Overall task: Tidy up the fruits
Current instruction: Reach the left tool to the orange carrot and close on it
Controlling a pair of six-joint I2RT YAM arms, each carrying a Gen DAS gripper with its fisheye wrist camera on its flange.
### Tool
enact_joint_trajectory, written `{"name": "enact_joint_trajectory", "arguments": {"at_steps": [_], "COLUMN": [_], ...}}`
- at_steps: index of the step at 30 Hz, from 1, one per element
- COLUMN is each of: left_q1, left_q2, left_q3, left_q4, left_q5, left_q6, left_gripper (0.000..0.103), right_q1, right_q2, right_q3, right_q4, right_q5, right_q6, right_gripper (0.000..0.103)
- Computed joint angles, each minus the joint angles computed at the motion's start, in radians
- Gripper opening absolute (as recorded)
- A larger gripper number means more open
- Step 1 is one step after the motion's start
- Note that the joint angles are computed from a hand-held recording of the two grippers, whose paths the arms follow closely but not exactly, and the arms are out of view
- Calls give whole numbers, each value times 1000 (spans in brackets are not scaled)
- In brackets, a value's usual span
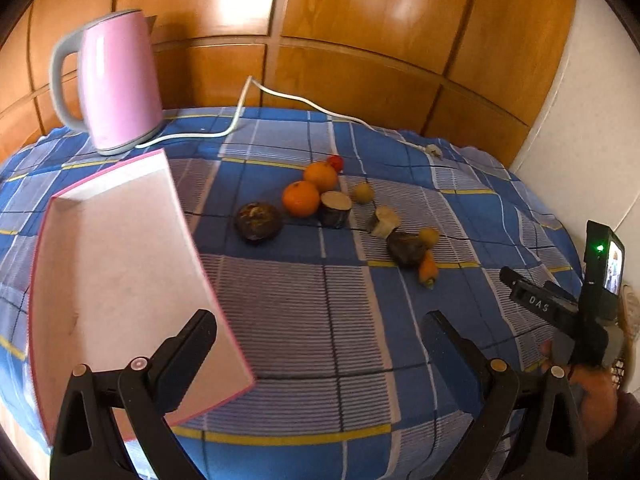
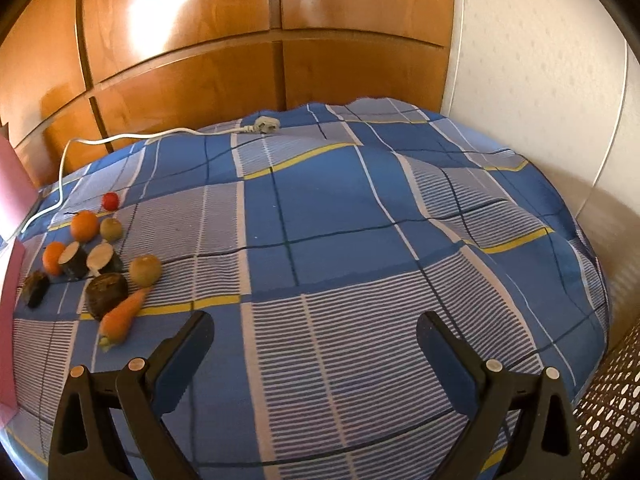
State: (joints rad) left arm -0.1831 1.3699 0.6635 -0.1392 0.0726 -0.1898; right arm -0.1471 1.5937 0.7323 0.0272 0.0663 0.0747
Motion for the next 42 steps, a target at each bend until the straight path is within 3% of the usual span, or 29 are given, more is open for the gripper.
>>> {"name": "enact_joint_trajectory", "arguments": {"at_steps": [5, 12, 20, 27, 30, 32, 35, 42], "left_q1": [-51, -102, -176, -217, -227, -232, -225, -198], "left_q2": [125, 230, 420, 540, 575, 590, 590, 503], "left_q3": [89, 155, 314, 420, 457, 464, 452, 360], "left_q4": [-30, 16, -9, -22, -31, -15, 8, 41], "left_q5": [-27, -21, 46, 23, 15, -2, 20, 96], "left_q6": [17, 1, 38, 11, 12, 8, 13, 19], "left_gripper": [103, 101, 63, 57, 46, 32, 23, 23], "right_q1": [-8, -32, -41, -49, -46, -45, -39, -41], "right_q2": [27, 48, 73, 86, 92, 97, 117, 150], "right_q3": [6, 21, 38, 50, 50, 51, 53, 47], "right_q4": [13, 20, 17, 9, 16, 22, 33, 54], "right_q5": [5, 4, -2, -18, -15, -14, -4, -15], "right_q6": [-6, -14, -17, -18, -24, -28, -32, -22], "right_gripper": [103, 103, 103, 103, 103, 103, 103, 103]}}
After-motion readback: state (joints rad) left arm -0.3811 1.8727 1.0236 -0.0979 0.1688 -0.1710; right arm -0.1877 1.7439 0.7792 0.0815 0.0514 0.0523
